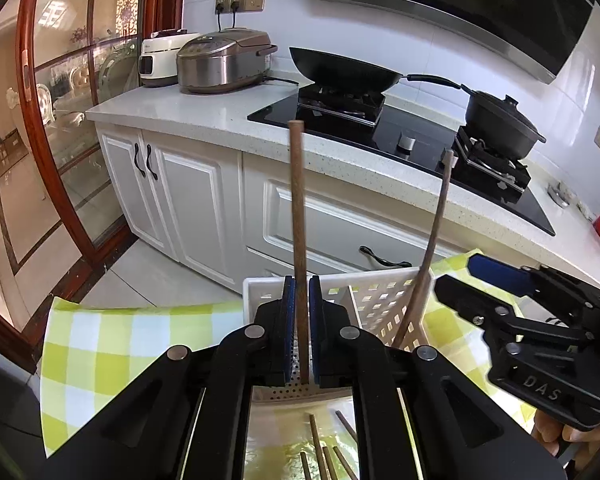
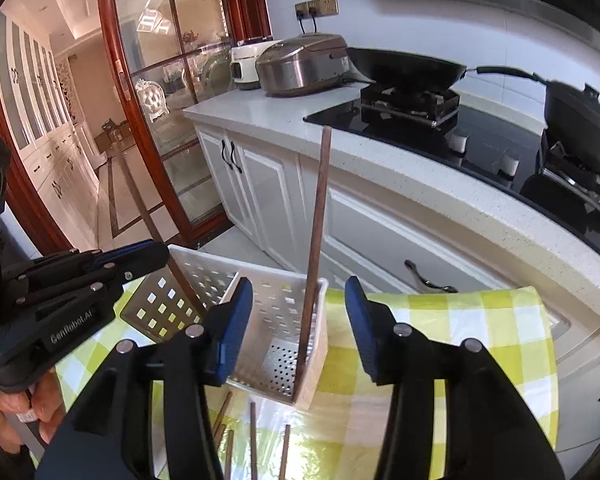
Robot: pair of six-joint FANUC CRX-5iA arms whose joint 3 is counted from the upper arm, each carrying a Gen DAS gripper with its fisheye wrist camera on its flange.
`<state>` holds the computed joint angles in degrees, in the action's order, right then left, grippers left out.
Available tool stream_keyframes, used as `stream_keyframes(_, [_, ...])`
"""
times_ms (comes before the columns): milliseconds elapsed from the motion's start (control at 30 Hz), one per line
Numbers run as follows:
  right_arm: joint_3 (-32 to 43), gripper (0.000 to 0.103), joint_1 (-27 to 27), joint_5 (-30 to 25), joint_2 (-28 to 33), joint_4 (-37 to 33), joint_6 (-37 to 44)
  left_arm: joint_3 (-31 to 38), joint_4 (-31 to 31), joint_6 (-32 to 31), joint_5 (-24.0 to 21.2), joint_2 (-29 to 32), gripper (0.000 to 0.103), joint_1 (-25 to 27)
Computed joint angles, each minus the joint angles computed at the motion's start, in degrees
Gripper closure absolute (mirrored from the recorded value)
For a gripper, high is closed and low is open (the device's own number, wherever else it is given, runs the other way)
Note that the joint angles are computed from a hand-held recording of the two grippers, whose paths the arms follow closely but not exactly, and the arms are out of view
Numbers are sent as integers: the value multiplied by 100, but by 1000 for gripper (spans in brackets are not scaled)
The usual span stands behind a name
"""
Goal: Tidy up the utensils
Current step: 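Open the left tool to drop its chopstick into the caddy while the right tool releases its own, then move the left tool back to the chopsticks and grasp another one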
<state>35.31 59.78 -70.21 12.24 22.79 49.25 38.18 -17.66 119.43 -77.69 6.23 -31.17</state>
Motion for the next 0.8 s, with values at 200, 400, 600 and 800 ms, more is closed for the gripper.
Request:
stream_keyframes(200, [-1105,49,124,460,-779,388,-714,-331,-125,223,209,-347,64,14])
stream_keyframes(400, [-2801,45,558,696,-1896,661,-1609,-1200,-476,739,457,-1183,64,-291])
stream_keyframes(600, [-4074,45,1229,490,-2601,798,-2509,-2643,-533,1414,676,-2148,64,-887])
stream_keyframes(800, [-4321,45,1750,194,-2676,915,-2360,-3269,-867,1949,354,-2393,65,-1611])
